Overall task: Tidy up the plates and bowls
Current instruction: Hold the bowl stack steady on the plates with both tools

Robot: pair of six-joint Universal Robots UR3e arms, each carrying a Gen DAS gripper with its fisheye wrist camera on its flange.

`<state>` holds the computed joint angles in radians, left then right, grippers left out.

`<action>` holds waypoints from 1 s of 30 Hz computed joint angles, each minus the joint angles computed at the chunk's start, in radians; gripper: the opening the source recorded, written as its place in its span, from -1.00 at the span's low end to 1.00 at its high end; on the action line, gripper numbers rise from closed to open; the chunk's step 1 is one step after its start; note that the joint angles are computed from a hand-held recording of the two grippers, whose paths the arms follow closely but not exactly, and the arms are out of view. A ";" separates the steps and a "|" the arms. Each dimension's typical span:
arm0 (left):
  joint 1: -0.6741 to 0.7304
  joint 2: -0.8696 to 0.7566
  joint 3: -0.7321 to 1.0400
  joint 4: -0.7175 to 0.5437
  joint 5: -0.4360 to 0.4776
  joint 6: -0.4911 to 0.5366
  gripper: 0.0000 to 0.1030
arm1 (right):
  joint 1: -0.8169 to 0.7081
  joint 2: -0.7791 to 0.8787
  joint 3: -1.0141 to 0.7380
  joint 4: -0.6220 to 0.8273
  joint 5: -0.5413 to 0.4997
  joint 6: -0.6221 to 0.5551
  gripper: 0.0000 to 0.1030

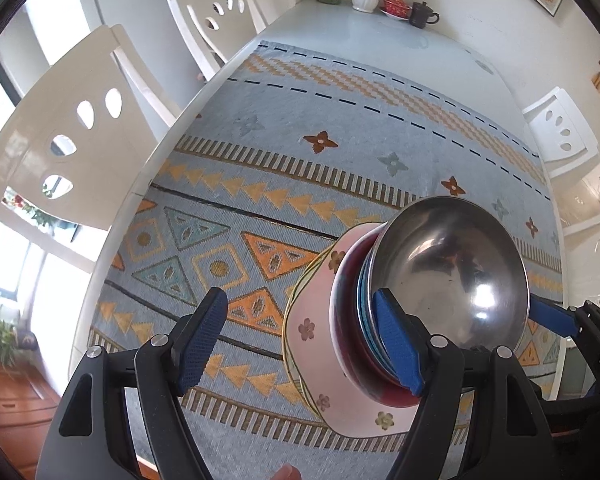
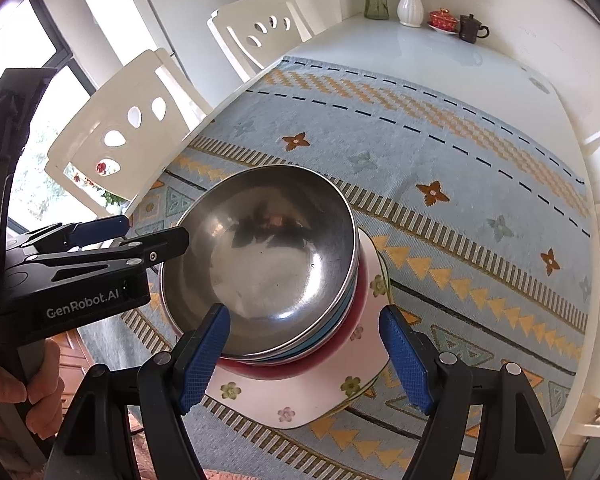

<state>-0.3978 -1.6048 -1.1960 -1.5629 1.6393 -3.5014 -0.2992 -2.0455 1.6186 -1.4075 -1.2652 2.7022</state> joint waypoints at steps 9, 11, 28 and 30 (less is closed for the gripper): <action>0.005 0.008 -0.013 0.007 -0.006 0.005 0.44 | -0.009 0.006 0.000 0.007 0.008 -0.007 0.46; 0.002 0.006 -0.010 0.007 -0.002 0.005 0.45 | -0.010 0.007 -0.001 0.008 0.008 -0.003 0.46; -0.004 0.006 -0.012 0.005 -0.007 0.021 0.46 | -0.021 -0.008 -0.003 0.025 0.002 0.021 0.46; -0.005 0.004 -0.011 0.008 -0.004 0.023 0.46 | -0.021 -0.008 -0.003 0.025 -0.001 0.022 0.46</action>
